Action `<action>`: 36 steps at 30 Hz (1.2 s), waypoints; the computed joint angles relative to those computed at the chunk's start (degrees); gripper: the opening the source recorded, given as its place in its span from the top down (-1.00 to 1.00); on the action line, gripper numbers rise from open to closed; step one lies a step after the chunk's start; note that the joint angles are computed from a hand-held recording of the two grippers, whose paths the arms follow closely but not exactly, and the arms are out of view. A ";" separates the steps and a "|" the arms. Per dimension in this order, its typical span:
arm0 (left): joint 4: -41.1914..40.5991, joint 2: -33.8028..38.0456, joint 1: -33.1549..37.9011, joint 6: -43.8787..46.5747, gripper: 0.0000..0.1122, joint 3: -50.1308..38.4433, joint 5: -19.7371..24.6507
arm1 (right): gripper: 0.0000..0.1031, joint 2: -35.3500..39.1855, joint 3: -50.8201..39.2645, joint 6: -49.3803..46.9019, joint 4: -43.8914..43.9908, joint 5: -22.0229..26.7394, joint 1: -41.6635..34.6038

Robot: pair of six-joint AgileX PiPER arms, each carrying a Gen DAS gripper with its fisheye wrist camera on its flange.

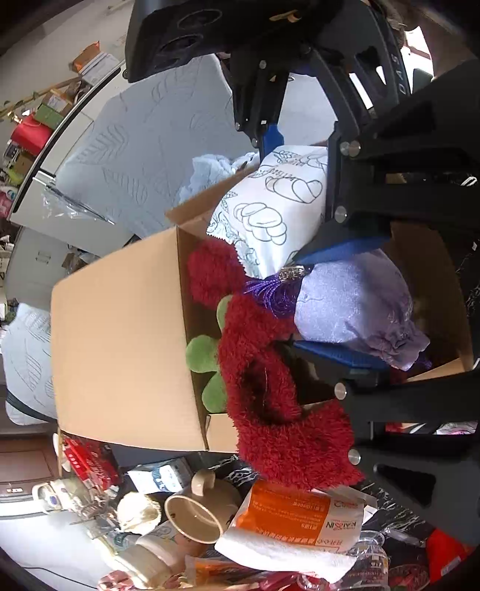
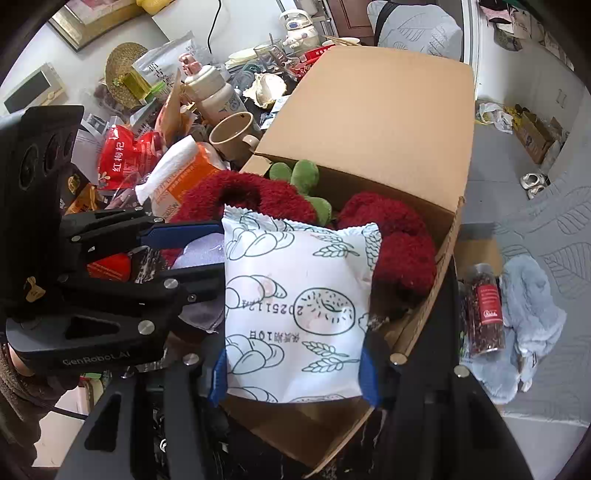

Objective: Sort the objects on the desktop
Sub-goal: 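Lift and carry the pouch and white bag over the cardboard box, then open both tools to drop the pouch and white bag into the box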

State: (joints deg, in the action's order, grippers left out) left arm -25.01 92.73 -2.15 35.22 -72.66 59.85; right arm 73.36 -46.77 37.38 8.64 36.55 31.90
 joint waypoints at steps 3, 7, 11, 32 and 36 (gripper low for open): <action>0.25 1.77 -0.10 -0.59 0.27 -0.30 -0.68 | -0.09 1.88 0.10 -3.09 2.42 -1.19 -1.32; -0.50 3.84 0.24 -0.71 0.27 -0.70 -0.72 | -0.09 3.90 0.46 -6.58 5.11 -2.41 -2.81; -0.14 5.41 0.00 -1.74 0.27 -0.90 -1.51 | -0.09 5.02 0.83 -8.50 6.34 -3.24 -3.52; 2.75 3.22 0.63 -8.39 -0.35 0.97 -3.47 | -0.48 5.24 -3.60 3.97 -5.73 3.69 -0.10; 2.71 2.56 1.01 -8.66 -0.49 0.93 -3.94 | -0.51 4.42 -3.80 5.29 -6.54 4.61 0.10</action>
